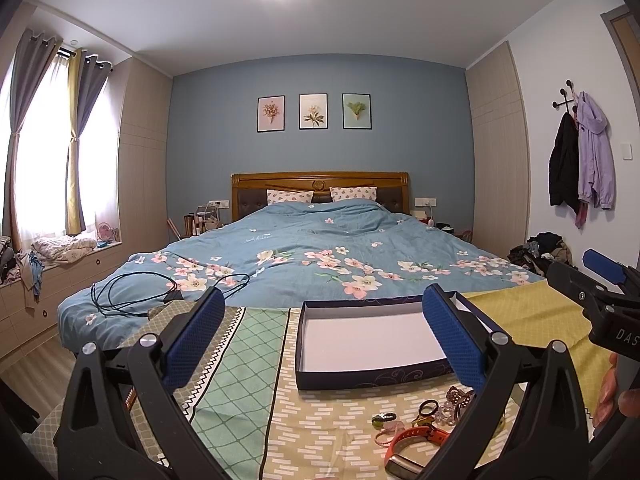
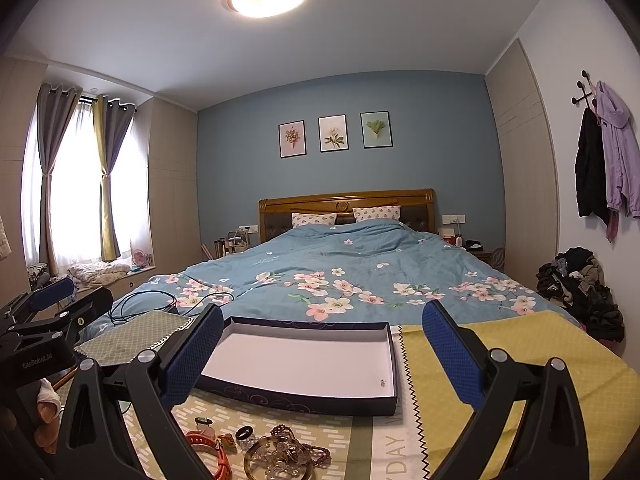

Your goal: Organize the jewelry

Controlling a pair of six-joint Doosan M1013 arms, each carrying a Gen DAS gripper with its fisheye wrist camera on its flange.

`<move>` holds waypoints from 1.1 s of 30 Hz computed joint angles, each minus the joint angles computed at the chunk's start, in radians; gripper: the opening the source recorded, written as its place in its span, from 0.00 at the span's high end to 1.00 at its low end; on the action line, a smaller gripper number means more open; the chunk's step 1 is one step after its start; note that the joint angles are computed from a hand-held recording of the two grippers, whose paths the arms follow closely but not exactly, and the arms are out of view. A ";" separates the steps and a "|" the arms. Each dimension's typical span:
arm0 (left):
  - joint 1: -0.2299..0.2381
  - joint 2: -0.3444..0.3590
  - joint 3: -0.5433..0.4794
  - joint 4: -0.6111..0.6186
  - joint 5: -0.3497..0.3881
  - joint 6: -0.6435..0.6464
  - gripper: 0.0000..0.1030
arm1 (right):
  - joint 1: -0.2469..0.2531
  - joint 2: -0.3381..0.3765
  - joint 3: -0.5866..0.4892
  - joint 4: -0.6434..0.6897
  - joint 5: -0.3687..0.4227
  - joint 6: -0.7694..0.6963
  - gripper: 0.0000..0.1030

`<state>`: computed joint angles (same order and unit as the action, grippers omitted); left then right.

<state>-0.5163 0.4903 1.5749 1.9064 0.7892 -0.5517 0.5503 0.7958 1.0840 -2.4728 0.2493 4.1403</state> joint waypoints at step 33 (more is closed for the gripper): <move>-0.003 0.001 -0.002 -0.003 0.001 -0.004 0.05 | 0.005 0.000 -0.002 0.065 -0.018 -0.061 0.07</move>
<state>-0.5191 0.4909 1.5725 1.9030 0.7902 -0.5555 0.5555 0.7955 1.0821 -2.4078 0.2314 4.0797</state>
